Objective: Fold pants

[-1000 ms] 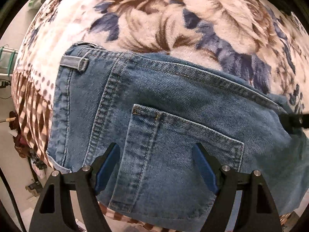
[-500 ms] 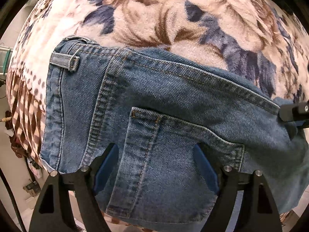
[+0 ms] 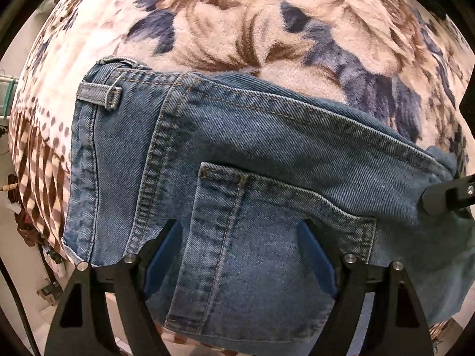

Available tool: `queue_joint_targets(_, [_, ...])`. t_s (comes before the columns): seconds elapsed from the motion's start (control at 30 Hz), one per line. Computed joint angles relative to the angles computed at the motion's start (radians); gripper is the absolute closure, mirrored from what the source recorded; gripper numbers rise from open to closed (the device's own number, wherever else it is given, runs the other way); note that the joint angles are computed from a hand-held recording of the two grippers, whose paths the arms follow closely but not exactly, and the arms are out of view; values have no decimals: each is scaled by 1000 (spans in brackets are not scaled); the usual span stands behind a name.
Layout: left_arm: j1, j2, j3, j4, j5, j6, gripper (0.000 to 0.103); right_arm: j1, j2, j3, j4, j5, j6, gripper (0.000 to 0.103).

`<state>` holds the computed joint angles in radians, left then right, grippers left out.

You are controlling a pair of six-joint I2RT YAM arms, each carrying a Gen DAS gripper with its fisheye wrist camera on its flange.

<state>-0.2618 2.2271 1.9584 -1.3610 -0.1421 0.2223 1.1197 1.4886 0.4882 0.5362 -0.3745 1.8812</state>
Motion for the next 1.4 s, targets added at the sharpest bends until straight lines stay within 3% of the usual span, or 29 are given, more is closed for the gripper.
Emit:
queue_joint_targets(0.07, [4,-6,-11,8,1,7,23,5,31,3,63,-1,-5,52])
queue_joint_targets(0.13, [2,-15,-22,15,-3,13,23,7,-7,65,-178,-1,-63,54])
queue_joint_targets(0.33, [-3,-32,-56,42,-16,12,23,-3,92,286,-430,-3,-133,53])
queue_joint_targets(0.43, [0,-29,-51,38,-8,12,23,24,15,213,-368,103,-41,77])
queue_joint_targets(0.47, [1,-29,-50,36,-1,12,23,41,-60,154,-354,162,4,80])
queue_joint_targets(0.57, [-4,-36,-60,33,-2,10,22,102,-148,107,-362,271,66,80])
queue_joint_targets(0.67, [-11,-51,-68,30,-21,17,22,98,-170,53,-351,271,112,81])
queue_joint_targets(0.73, [-15,-74,-87,46,-53,28,22,71,-182,134,-534,275,73,89])
queue_joint_targets(0.83, [1,-100,-97,75,-97,41,22,66,-203,217,-695,357,46,91])
queue_joint_targets(1.07, [34,-33,4,28,-99,31,20,43,-141,251,-704,236,8,90])
queue_joint_targets(1.1, [33,-28,4,28,-97,35,20,32,-139,292,-821,247,-10,91])
queue_joint_targets(1.17, [35,-12,20,14,-95,31,19,22,-221,344,-1074,369,34,91])
queue_joint_targets(1.23, [43,-1,43,-5,-88,24,18,7,-314,334,-1156,419,84,90])
queue_joint_targets(1.3, [43,-10,29,3,-90,24,18,1,-347,332,-1099,407,48,90])
queue_joint_targets(1.4, [43,-18,30,-2,-84,45,18,1,-214,416,-1009,254,-69,90])
